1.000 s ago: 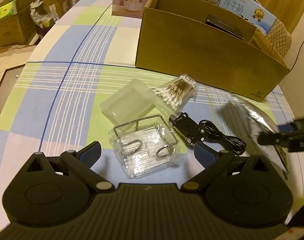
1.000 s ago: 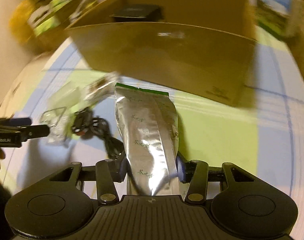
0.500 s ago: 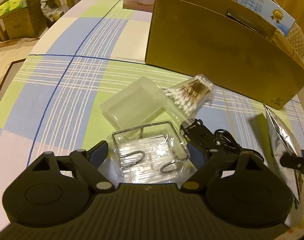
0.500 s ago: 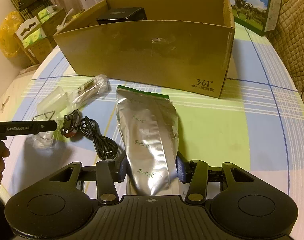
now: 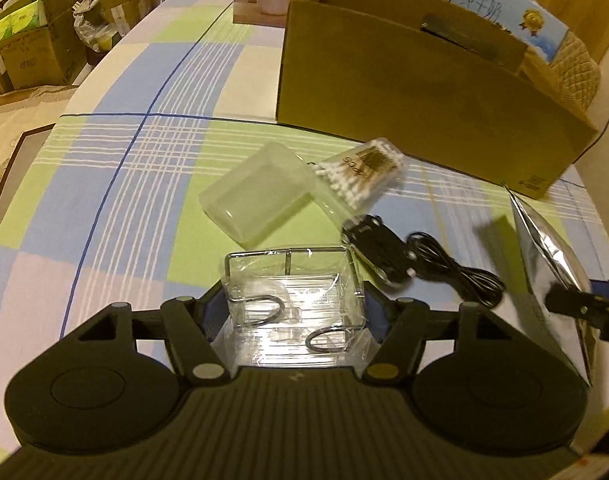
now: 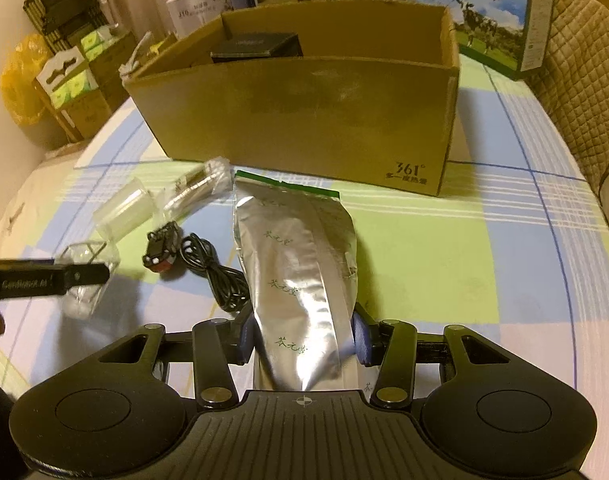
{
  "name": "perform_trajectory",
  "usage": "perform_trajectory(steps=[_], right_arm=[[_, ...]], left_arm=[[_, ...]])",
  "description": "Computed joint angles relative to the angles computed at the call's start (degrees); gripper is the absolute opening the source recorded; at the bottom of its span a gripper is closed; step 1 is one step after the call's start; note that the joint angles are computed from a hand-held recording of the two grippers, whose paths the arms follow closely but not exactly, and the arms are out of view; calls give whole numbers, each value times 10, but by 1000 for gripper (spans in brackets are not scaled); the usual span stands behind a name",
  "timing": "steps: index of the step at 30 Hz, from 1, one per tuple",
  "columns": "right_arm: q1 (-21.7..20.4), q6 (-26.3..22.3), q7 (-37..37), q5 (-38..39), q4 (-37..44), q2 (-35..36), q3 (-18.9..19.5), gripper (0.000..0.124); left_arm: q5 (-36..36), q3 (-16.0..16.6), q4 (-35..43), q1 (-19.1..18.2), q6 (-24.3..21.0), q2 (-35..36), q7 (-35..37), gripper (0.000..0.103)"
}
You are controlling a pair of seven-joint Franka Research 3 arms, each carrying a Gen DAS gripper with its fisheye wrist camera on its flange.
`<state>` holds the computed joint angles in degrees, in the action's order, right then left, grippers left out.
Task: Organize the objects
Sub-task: 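Carry the clear box and the foil bag over into the cardboard box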
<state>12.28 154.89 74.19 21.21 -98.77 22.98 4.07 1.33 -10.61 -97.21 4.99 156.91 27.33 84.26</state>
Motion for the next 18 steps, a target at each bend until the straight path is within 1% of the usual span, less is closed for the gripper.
perform_trajectory(steps=[5, 10, 18], right_arm=[[-4, 18, -7, 21, -37, -38, 8, 44], [-6, 34, -29, 50, -74, -77, 15, 44], [0, 49, -57, 91, -126, -132, 15, 44]], left_arm=[[-30, -22, -53, 15, 17, -50, 26, 63], [-64, -34, -88, 17, 29, -93, 66, 63], [-101, -27, -132, -3, 38, -153, 111, 63]])
